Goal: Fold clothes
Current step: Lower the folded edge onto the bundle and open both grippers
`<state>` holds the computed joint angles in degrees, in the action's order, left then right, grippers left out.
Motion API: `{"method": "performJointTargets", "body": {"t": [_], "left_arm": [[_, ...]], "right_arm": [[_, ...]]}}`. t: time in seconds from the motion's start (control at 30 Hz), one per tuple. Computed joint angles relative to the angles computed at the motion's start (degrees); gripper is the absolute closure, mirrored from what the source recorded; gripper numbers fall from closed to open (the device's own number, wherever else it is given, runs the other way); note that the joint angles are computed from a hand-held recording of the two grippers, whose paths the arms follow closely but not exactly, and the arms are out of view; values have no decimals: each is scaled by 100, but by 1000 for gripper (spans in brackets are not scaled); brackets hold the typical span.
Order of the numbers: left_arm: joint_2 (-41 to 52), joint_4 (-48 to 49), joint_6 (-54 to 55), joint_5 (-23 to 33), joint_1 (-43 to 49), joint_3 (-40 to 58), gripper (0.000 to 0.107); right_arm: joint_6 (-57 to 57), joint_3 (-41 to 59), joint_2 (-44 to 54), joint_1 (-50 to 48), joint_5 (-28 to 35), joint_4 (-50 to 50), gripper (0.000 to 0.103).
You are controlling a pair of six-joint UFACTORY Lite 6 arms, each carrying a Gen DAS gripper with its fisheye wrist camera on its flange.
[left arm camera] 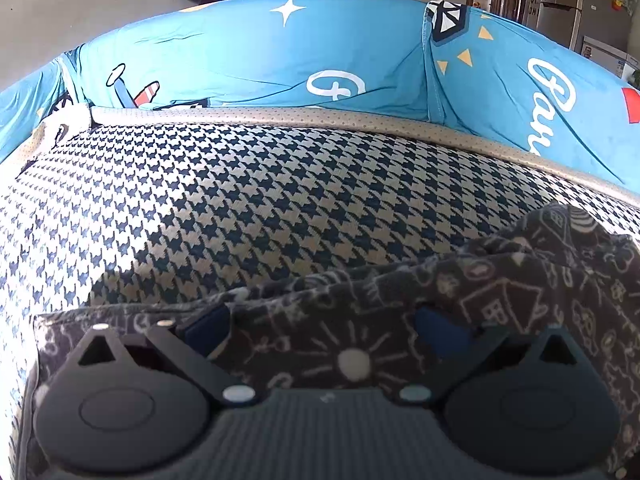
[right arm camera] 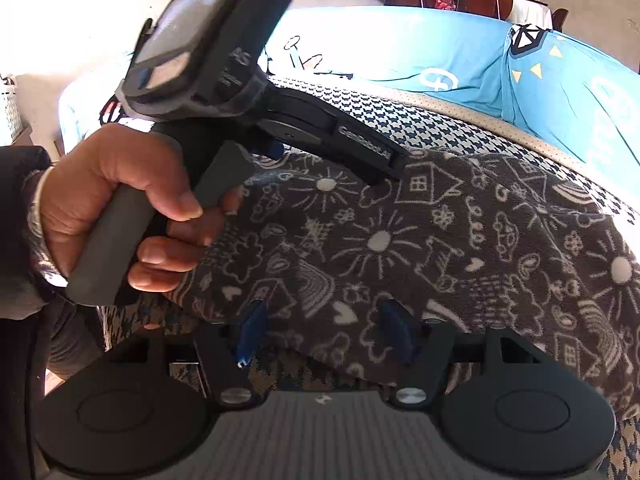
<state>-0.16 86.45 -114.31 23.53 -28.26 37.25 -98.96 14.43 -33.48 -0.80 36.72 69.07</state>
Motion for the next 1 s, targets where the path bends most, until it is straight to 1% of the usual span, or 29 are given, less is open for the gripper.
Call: {"method": "performJointTargets", "body": {"t": [0.13, 0.23, 0.33, 0.53, 0.6, 0.73, 0.83, 1.0], "left_arm": [[519, 348, -400, 114, 5, 247, 4], [728, 730, -728, 250, -30, 297, 4], [797, 1161, -1116, 290, 7, 238, 4], [805, 1604, -1571, 425, -7, 123, 4], [794, 1637, -1669, 505, -60, 80, 4], [779, 1566, -1718, 645, -174, 39, 4], [786, 1535, -1720, 705, -216, 41, 4], [746, 1486, -1694, 724, -241, 19, 4]], "right_arm": [[-143, -84, -88, -214, 210, 28, 38], [-287, -144, -182, -471, 458, -6, 38], [-311, -172, -323, -972, 954, -110, 39], [-692, -289, -676, -2097, 1809, -92, 39], [-827, -299, -727, -2303, 1814, 36, 39], [-1151, -111, -372, -2572, 1702, 515, 39], [-1354, 36, -142, -2397, 1247, 1035, 39], [-1856, 298, 307, -2368, 961, 1784, 39]]}}
